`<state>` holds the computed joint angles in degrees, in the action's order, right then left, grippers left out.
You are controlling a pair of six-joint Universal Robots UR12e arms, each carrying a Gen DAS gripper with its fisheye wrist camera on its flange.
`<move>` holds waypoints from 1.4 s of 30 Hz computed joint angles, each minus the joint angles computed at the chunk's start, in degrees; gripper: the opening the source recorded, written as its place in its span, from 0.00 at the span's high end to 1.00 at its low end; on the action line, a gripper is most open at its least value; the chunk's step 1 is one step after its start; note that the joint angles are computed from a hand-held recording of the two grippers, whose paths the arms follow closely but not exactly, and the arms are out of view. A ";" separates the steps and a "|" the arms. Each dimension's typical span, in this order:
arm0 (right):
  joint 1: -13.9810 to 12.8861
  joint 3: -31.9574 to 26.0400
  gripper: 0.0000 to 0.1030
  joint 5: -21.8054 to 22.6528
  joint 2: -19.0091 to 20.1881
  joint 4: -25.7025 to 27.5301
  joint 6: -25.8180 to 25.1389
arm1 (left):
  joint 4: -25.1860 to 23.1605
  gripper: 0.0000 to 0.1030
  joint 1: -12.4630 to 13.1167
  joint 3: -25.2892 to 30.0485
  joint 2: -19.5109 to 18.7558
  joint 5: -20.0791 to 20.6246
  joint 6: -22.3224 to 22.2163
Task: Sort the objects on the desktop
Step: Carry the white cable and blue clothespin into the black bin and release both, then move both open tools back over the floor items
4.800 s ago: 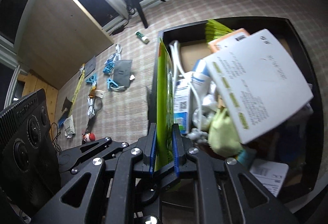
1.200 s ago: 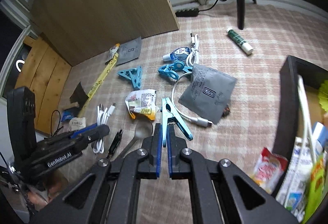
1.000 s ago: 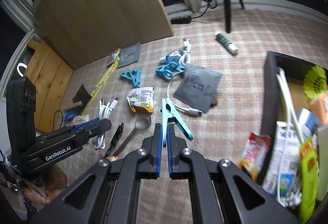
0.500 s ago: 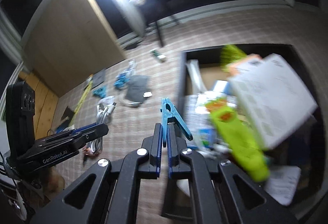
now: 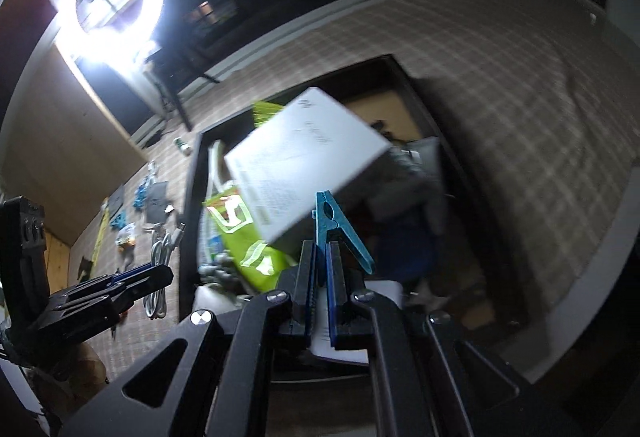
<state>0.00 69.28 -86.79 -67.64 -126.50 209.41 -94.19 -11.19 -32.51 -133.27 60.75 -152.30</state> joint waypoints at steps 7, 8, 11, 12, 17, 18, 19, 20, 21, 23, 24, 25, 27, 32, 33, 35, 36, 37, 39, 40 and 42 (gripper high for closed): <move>-0.87 1.98 0.95 -0.99 -1.23 0.09 1.19 | -0.37 0.80 -1.16 -0.62 0.31 0.50 1.67; -0.94 2.20 0.95 -1.09 -1.38 0.11 1.33 | -0.31 0.80 -1.22 -0.69 0.34 0.29 1.71; -1.28 1.86 0.81 -0.11 -1.26 0.97 1.90 | -2.10 0.50 -1.09 0.64 -0.28 -1.01 1.68; -1.25 1.75 0.66 -0.23 -1.23 0.97 2.12 | -0.34 0.49 -0.94 -0.50 0.31 -1.41 1.31; -0.42 0.43 0.53 -1.53 -0.59 0.04 1.06 | 2.33 0.49 -0.40 -1.02 0.59 -0.41 0.21; -0.26 -0.16 0.53 -1.33 -0.24 0.14 0.76 | 2.33 0.49 -0.28 -0.66 0.36 -0.30 -0.12; -0.10 -0.70 0.53 -1.25 0.09 0.30 0.46 | 2.28 0.49 -0.08 -0.29 0.13 -0.12 -0.52; 0.15 -1.57 0.52 -1.11 0.62 0.64 -0.03 | 2.03 0.49 0.15 0.12 -0.11 -0.03 -0.82; 0.32 -2.09 0.52 -0.97 0.96 0.72 -0.30 | 1.71 0.49 0.40 0.61 -0.41 0.03 -1.11; 0.69 -3.34 0.50 -0.45 1.78 1.01 -0.93 | 1.90 0.49 0.83 0.99 -0.66 0.39 -1.70; 0.91 -4.29 0.50 -0.08 2.41 1.35 -1.28 | 2.06 0.49 1.14 1.38 -0.92 0.68 -2.32; 1.03 -5.05 0.50 0.35 2.91 1.56 -1.55 | 2.17 0.49 1.35 1.68 -1.12 0.87 -2.77; 1.42 -7.05 0.50 1.63 4.23 2.00 -2.33 | 2.37 0.49 1.96 2.55 -1.67 1.53 -4.16; 3.04 -13.61 0.48 4.02 8.33 4.78 -6.99 | 2.83 0.49 3.71 4.87 -3.11 2.96 -7.57; 3.41 -15.20 0.48 4.47 9.32 5.50 -8.01 | 2.81 0.49 4.19 5.65 -3.58 3.25 -8.61; 4.10 -18.67 0.48 5.67 11.44 7.22 -10.01 | 2.62 0.49 4.91 7.13 -4.47 3.83 -10.15; 4.46 -20.55 0.48 6.23 12.57 8.24 -11.00 | 2.81 0.49 5.38 7.86 -4.94 4.35 -11.22; 4.76 -22.23 0.48 6.60 13.56 9.17 -11.78 | 3.12 0.49 5.79 8.18 -5.17 4.66 -12.07; 5.52 -26.68 0.47 7.26 16.16 11.53 -13.51 | 3.53 0.49 6.69 9.30 -5.94 5.43 -14.21; 5.82 -28.75 0.47 7.38 17.38 12.63 -14.01 | 3.59 0.49 7.06 9.81 -6.29 5.72 -14.94; 6.54 -35.23 0.46 8.37 21.07 16.13 -15.57 | 3.66 0.49 7.85 11.33 -7.30 6.51 -16.80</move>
<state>6.54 34.05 -78.41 -46.57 -110.37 193.84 -90.53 -3.34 -21.18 -140.57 67.25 -169.10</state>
